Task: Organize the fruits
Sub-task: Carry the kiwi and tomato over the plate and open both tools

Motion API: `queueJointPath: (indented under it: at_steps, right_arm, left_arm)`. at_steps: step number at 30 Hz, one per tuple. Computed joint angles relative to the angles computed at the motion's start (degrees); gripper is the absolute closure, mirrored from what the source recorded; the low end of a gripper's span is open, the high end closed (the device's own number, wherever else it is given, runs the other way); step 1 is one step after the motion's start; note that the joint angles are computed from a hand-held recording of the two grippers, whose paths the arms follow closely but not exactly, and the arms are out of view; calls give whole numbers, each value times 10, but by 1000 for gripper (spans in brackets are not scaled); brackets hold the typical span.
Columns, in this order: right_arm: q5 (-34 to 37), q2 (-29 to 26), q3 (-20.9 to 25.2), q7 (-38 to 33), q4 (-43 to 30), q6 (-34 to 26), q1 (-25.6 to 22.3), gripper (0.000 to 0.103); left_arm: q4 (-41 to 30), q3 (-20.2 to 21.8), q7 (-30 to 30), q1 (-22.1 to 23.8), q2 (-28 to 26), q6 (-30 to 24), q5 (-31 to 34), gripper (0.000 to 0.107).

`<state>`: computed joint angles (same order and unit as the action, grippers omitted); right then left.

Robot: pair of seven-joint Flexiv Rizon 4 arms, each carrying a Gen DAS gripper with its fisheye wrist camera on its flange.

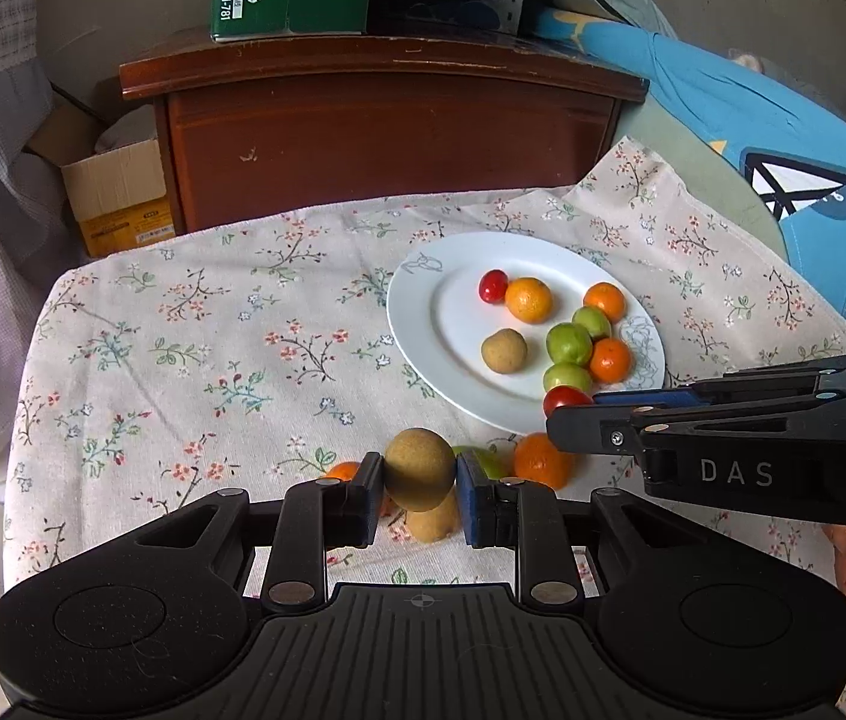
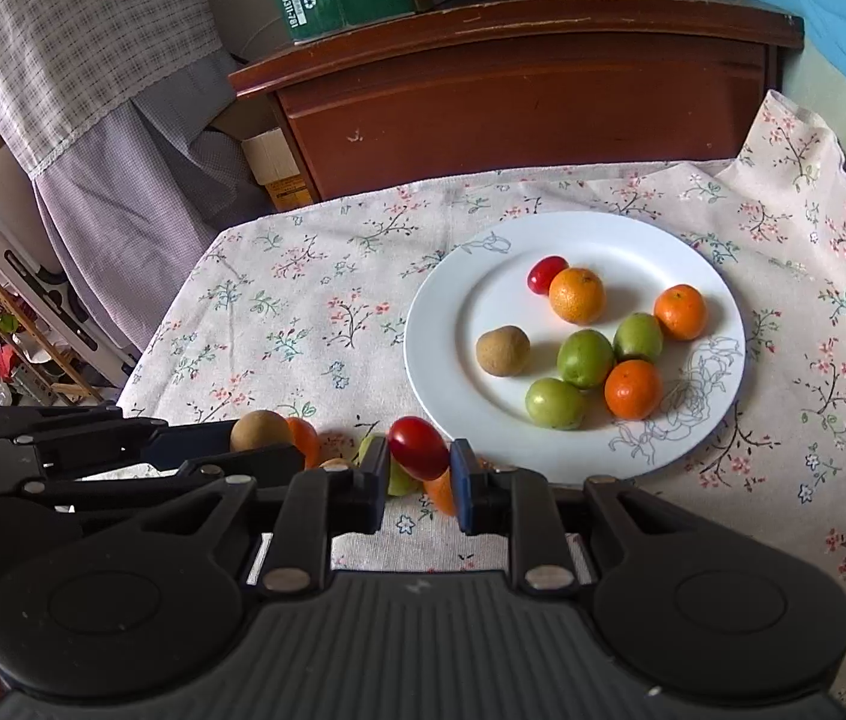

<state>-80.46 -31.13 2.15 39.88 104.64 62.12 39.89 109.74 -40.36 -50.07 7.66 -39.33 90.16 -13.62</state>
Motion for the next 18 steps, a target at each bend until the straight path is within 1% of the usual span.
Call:
queueJointPath:
  at_steps: [3, 7, 9, 13, 18]
  right_arm:
    - [-24, 17, -7, 26, 10, -19, -2, 82]
    - [-39, 31, 0, 52, 20, -44, -15, 82]
    - [-48, 31, 3, 63, 22, -45, -23, 82]
    - [-43, 25, 8, 62, 20, -46, -36, 82]
    - [-57, 15, 3, 69, 13, -30, -46, 82]
  left_arm:
    - [-18, -10, 3, -1, -14, 4, 0, 84]
    - [-51, -13, 8, -13, -37, 9, 8, 84]
    - [-68, -9, 8, -23, -47, 4, 7, 84]
    - [-95, -6, 15, -38, -65, -2, 6, 84]
    - [-129, 12, 20, -67, -81, -19, -5, 84]
